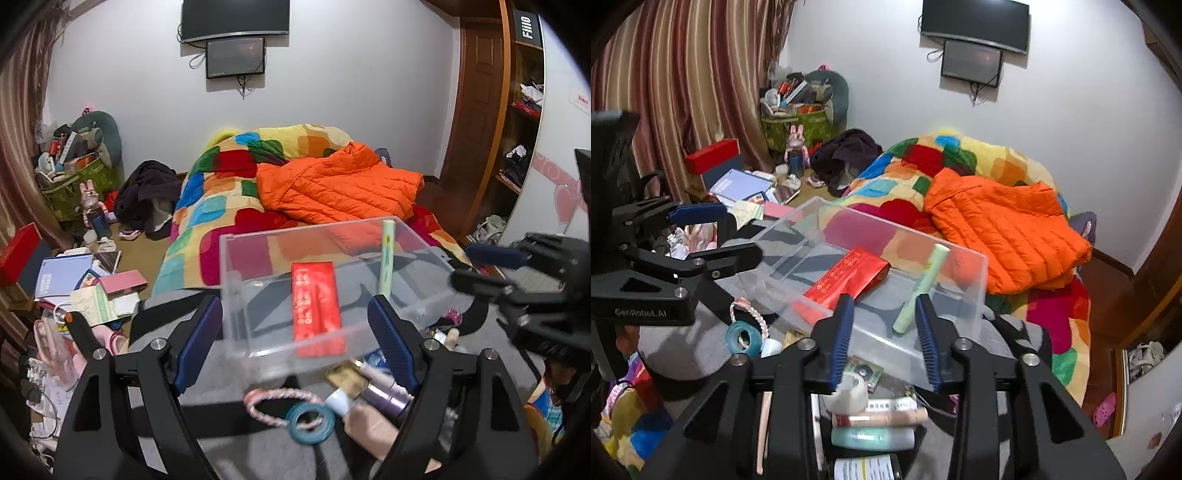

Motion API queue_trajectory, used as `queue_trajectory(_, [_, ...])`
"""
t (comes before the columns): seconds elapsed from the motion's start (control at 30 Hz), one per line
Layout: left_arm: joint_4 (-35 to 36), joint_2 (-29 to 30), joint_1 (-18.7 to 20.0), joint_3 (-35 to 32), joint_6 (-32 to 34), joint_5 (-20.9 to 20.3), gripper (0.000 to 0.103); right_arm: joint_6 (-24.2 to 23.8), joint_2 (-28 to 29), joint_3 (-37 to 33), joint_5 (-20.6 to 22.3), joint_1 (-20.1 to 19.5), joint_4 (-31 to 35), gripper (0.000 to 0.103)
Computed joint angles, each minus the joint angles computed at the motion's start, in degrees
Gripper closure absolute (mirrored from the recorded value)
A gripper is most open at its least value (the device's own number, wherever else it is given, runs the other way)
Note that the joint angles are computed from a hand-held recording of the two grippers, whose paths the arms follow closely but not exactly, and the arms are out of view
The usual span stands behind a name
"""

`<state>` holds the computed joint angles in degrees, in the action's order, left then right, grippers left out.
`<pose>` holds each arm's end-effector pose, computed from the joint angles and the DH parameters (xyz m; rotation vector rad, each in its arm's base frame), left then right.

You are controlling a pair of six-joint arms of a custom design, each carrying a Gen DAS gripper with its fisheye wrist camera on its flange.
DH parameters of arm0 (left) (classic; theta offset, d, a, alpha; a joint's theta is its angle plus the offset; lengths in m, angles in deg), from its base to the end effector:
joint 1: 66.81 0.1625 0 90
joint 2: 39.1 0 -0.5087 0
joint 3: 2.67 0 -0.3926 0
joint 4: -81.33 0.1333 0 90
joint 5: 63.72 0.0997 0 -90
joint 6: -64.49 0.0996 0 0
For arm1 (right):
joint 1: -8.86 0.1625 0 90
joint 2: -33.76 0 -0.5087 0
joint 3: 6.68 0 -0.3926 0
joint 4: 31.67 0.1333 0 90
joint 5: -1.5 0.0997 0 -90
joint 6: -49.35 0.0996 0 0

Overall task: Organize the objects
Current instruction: 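Carry the red card and white-green tube into the clear box and release both, then grasp the teal tape roll with the left tool while the right tool grasps the green bottle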

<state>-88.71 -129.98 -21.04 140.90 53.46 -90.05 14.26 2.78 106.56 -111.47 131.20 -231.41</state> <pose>-0.0770 -0.3982 0.3654 0.2997 2.1302 -1.0710 0.4113 -0.4731 0.0000 1.3678 -2.2881 0.6378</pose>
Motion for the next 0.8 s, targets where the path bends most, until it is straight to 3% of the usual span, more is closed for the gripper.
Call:
queue_trajectory(0.27, [10.50,-4.24,-0.18,3.71,-10.17,-0.82,0.020,3.82,-2.07,5.85,-1.09,-1.25,-5.73,0.057])
queue_trajectory(0.53, [7.53,-1.10,3.90,6.09,-13.19,-5.31,0.020,12.99,-2.24,10.63,-2.83,-3.86,-4.94,0.047])
queue_trajectory(0.7, [3.82,2.12,4.69,6.67,-12.27,-4.51,0.020,18.80,-1.05,11.95,-3.40,-5.28,-3.95,0.045])
queue_trajectory(0.8, [3.00,3.60,5.01,6.64,-12.56,-3.60,0.033,20.62,-0.74,12.69,-2.20,-6.18,-4.18,0.041])
